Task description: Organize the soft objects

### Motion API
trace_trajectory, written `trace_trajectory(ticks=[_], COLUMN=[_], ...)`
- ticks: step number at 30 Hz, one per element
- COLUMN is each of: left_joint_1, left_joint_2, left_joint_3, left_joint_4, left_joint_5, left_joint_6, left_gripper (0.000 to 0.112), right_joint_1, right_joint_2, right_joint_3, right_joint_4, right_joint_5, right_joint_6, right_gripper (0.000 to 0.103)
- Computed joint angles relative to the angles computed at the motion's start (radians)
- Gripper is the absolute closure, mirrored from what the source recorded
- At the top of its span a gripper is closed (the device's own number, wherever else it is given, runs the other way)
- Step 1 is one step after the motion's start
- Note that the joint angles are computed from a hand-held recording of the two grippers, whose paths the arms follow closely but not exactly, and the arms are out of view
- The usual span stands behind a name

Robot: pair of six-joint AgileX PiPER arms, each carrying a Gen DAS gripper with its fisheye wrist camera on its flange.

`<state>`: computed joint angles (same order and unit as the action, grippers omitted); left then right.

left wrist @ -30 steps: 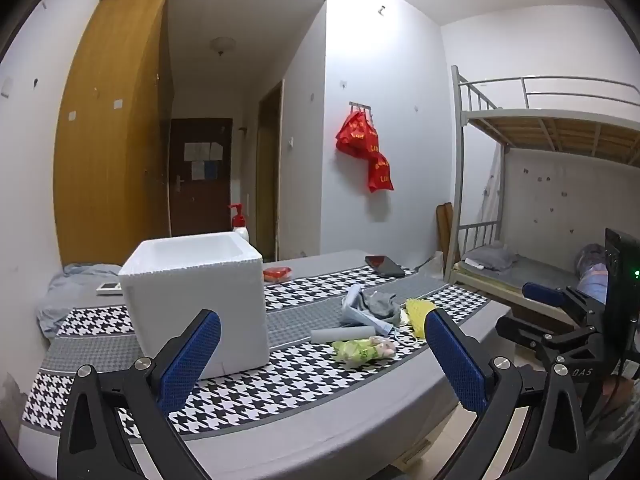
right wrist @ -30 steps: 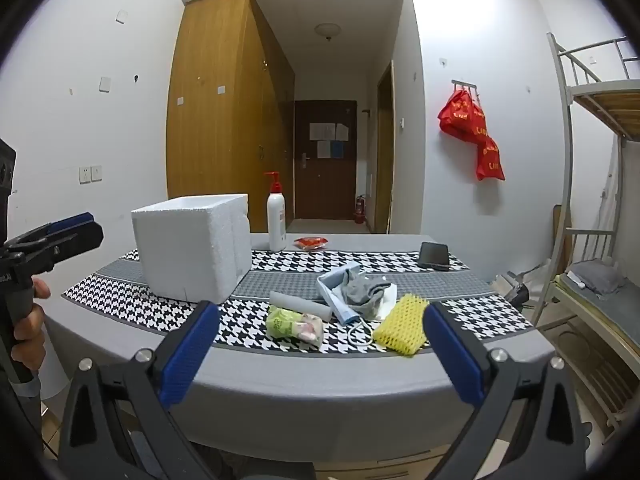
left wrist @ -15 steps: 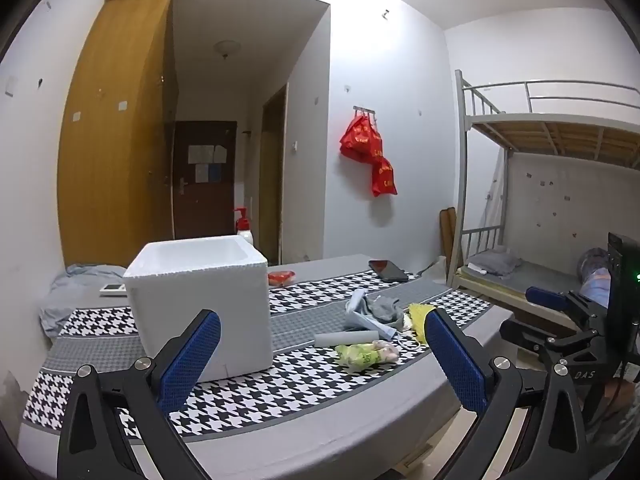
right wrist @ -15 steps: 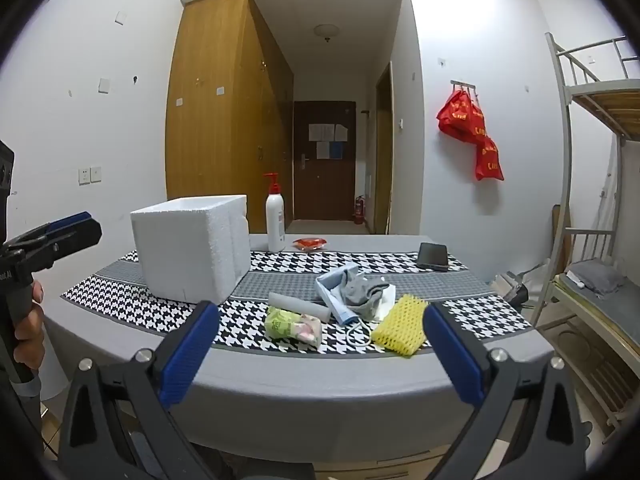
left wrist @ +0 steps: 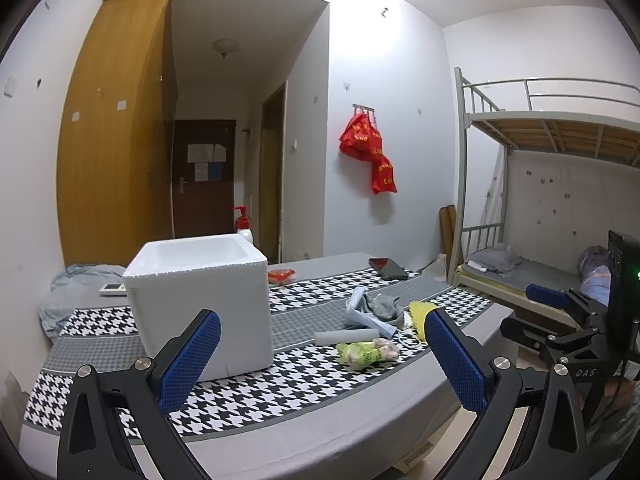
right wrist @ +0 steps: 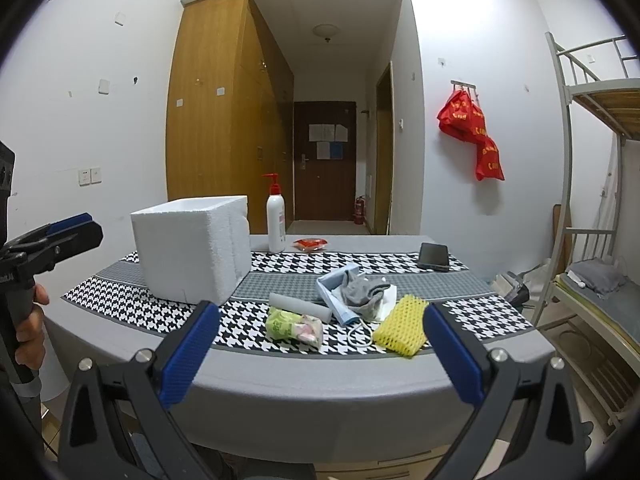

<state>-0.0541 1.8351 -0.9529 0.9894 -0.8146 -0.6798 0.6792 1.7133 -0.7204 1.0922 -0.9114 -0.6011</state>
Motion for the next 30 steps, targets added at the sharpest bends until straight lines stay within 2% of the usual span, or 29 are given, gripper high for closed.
trace_trajectory(ticks=[30], left_joint_1=[-0.006], left_joint_2=[-0.013], left_joint_3=[0.020], left_joint_4=[-0.039], left_joint_5=[0.002], left_joint_6=[0.035], left_gripper=[0.010], right_joint_1=[0.007], right_joint_2=[-0.011], right_joint_3=[0.009], right_joint_4=[0.005], right_joint_5=[-0.006], right_joint_6=[0.001], right_gripper=[0.001])
